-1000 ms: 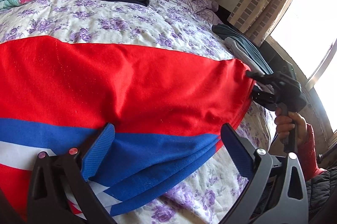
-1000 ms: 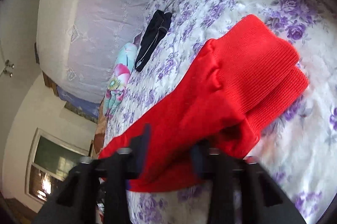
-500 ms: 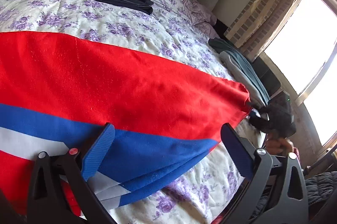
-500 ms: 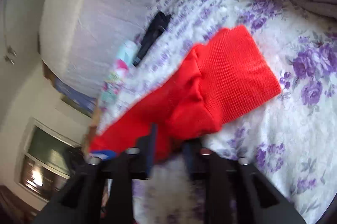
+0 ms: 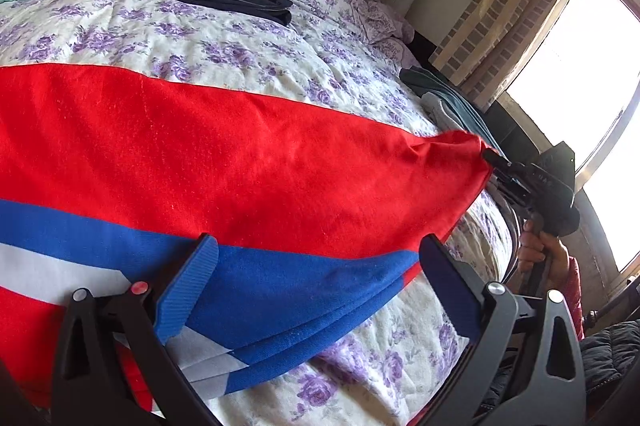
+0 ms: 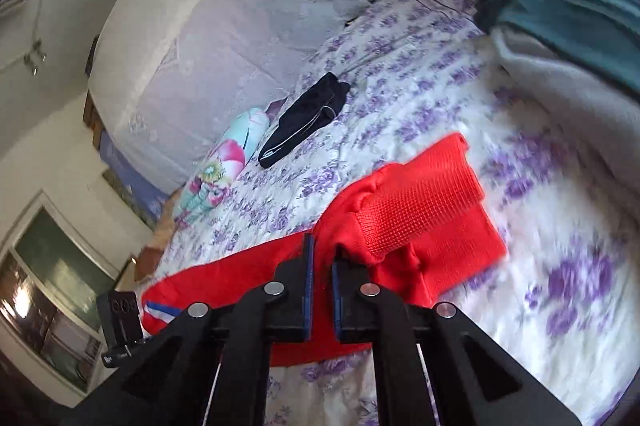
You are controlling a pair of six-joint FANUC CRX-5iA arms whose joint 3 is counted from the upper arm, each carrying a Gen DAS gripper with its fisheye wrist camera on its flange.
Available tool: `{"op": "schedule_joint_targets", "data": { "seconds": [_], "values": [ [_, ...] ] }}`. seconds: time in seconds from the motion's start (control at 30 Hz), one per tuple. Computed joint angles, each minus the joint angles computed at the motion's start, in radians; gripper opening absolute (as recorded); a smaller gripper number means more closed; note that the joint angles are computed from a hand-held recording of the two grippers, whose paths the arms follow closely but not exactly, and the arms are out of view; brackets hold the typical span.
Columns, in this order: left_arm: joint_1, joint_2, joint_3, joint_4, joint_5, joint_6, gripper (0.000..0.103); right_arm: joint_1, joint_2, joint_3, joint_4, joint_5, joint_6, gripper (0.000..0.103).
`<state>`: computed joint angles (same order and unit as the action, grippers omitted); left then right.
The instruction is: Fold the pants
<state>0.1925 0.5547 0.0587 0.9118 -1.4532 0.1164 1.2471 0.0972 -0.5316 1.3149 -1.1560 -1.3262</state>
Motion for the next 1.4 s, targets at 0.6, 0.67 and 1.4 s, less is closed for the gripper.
{"op": "schedule_joint_targets", "data": {
  "seconds": [0.6,0.67,1.4],
  "values": [
    [-0.013,-0.086,-0.045,0.048,0.061,0.046,0.098,0.032,0.017,0.117,-0.173,-0.176,0.284,0.053],
    [-0.036,-0.146,-0.11,0.038,0.212,0.015,0.098,-0.01,0.028,0.13,-0.199,-0.103,0.365,0.053],
    [0.024,-0.21,-0.221,0.049,0.446,-0.048,0.098,-0.088,0.13,0.266,-0.2,0.263,0.719,0.081]
  ]
}}
